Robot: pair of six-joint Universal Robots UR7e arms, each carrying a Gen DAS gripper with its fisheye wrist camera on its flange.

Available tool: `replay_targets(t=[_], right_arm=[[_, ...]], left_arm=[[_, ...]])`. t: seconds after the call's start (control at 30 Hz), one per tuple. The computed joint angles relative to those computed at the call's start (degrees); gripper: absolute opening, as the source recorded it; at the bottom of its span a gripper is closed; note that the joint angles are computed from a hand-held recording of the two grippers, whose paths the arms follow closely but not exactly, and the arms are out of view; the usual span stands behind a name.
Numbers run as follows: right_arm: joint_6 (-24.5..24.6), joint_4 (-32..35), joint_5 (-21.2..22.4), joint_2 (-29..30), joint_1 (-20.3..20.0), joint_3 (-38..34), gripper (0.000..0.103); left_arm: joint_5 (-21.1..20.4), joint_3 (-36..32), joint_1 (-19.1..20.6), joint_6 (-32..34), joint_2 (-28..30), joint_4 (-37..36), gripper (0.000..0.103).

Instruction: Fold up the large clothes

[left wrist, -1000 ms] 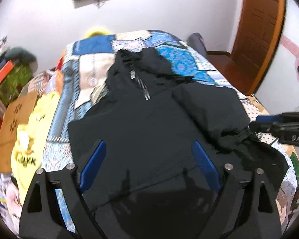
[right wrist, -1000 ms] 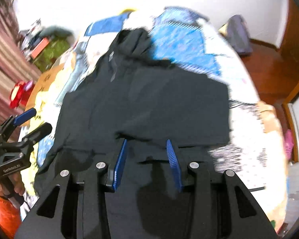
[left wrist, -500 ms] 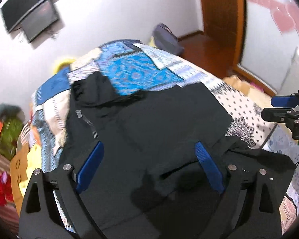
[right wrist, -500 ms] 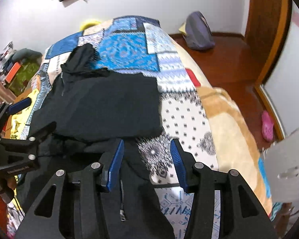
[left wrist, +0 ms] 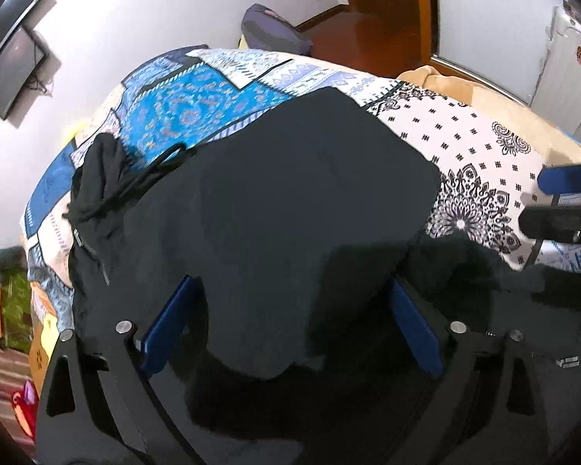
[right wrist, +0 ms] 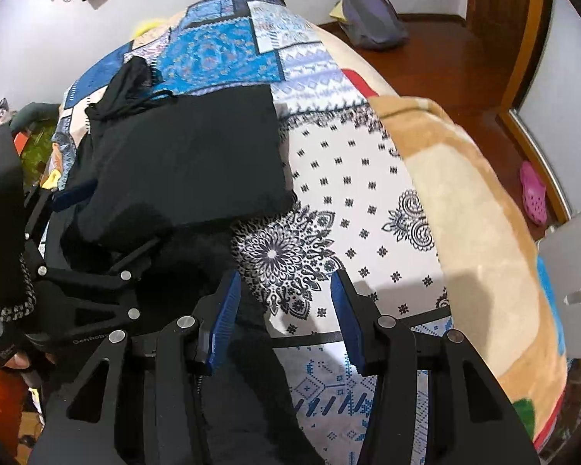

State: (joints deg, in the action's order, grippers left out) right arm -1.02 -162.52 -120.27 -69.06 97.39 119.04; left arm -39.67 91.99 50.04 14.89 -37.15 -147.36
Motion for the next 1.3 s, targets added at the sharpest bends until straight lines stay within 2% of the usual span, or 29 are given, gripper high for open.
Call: replay_targets(t=[0.17, 0.23, 0.3, 0.33, 0.4, 0.53, 0.63, 0.97, 1.1, 1.23, 1.3], right_arm=[[1.3, 0.9, 0.2, -0.1, -0.5, 0.1, 0.045], [1.2, 0.9, 0.2, -0.3, -0.3, 0.3, 0.045], [1.2, 1.0, 0.0, -0.4, -0.1, 0.2, 0.045], [1.3, 1.1, 0.0, -0.4, 0.0, 0.1, 0.045], [1.5, 1.4, 0.0, -0.4, 0.2, -0.2, 0.045], [1.0, 1.7, -0.2, -0.2, 1.2, -1.0, 0.045], [0.2, 2.2, -0.6, 0.7, 2.2, -2.3, 0.045], [-3.9, 2.2, -0.1, 7.4, 6.6, -9.6, 0.045], [-4.3, 3.5, -0.9, 11.4, 7.1, -11.8, 0.045], [-1.6, 7.7, -1.5, 14.7, 6.5, -13.2, 0.045], [-2.5, 5.0, -3.5, 15.9, 6.8, -12.5, 0.049]], left_arm=[[-2.6, -3.5, 0.7, 1.0, 1.9, 2.2, 0.097], [-4.9, -4.2, 1.0, 0.9, 1.9, 2.9, 0.085], [-6.8, -4.6, 1.2, 0.8, 1.8, 3.3, 0.067], [-7.3, -4.5, 1.2, 0.8, 1.7, 3.1, 0.062], [-9.4, -4.3, 1.2, -0.2, 0.9, 2.9, 0.037], [-12.3, -1.6, 1.4, -3.5, -3.5, -1.9, 0.018], [-13.1, 0.1, 1.8, -5.9, -7.7, -4.4, 0.016], [-8.5, 8.2, 3.9, -11.9, -21.1, -8.6, 0.016], [-10.0, 12.3, 5.9, -16.6, -24.8, -6.8, 0.018], [-10.9, 15.8, 8.8, -21.7, -26.7, -4.4, 0.026], [-13.8, 16.3, 11.0, -25.3, -27.6, -1.8, 0.031]])
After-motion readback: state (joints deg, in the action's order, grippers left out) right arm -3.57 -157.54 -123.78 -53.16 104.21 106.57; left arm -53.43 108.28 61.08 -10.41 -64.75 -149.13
